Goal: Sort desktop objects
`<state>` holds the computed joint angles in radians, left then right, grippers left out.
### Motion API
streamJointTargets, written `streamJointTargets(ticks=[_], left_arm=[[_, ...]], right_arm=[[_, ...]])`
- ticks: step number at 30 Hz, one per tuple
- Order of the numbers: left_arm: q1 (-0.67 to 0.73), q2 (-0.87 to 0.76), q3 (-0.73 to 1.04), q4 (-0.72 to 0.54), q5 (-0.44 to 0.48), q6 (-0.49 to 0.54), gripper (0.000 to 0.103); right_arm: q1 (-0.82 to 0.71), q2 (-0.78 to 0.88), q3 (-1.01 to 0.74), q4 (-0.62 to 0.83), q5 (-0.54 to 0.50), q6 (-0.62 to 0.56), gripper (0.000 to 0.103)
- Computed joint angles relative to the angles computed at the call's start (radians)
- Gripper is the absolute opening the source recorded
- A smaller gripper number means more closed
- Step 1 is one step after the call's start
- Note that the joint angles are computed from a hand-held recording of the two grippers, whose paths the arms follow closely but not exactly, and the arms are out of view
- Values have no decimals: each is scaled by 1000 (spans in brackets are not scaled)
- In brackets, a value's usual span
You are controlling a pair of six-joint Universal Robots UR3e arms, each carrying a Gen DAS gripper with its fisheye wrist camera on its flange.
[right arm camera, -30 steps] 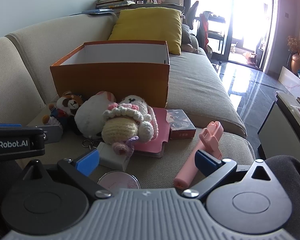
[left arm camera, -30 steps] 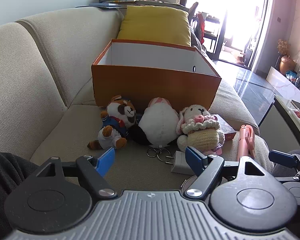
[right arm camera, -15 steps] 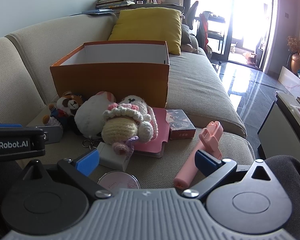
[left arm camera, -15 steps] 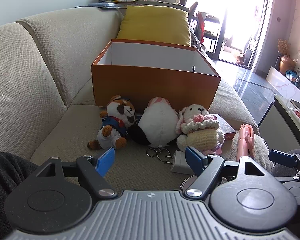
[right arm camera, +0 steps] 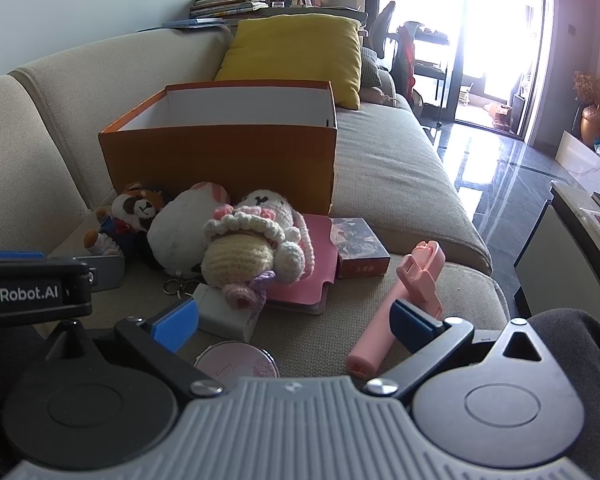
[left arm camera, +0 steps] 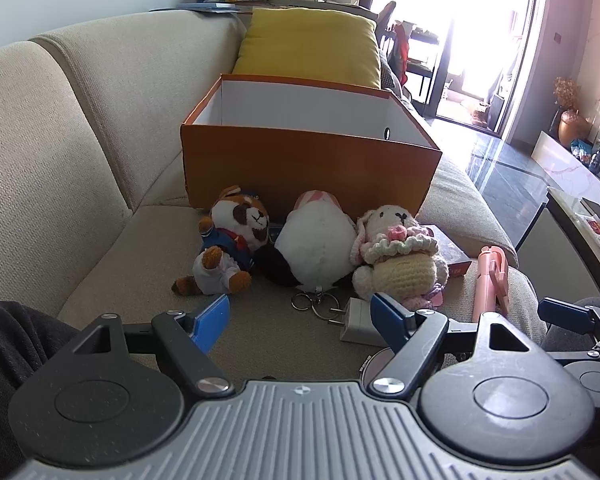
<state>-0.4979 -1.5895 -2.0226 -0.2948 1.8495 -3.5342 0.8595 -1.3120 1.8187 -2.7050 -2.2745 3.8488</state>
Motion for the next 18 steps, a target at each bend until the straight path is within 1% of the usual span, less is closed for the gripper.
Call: streamJointTargets(ticks=[12,18], left_arm=[[1,-17,4,-1,-13,0,92],[27,-31,11,6,-46,26,92]], right_arm=[[-12,2,8,-8,23,1,102],[-42,7,-2,-39,75,-65,100]])
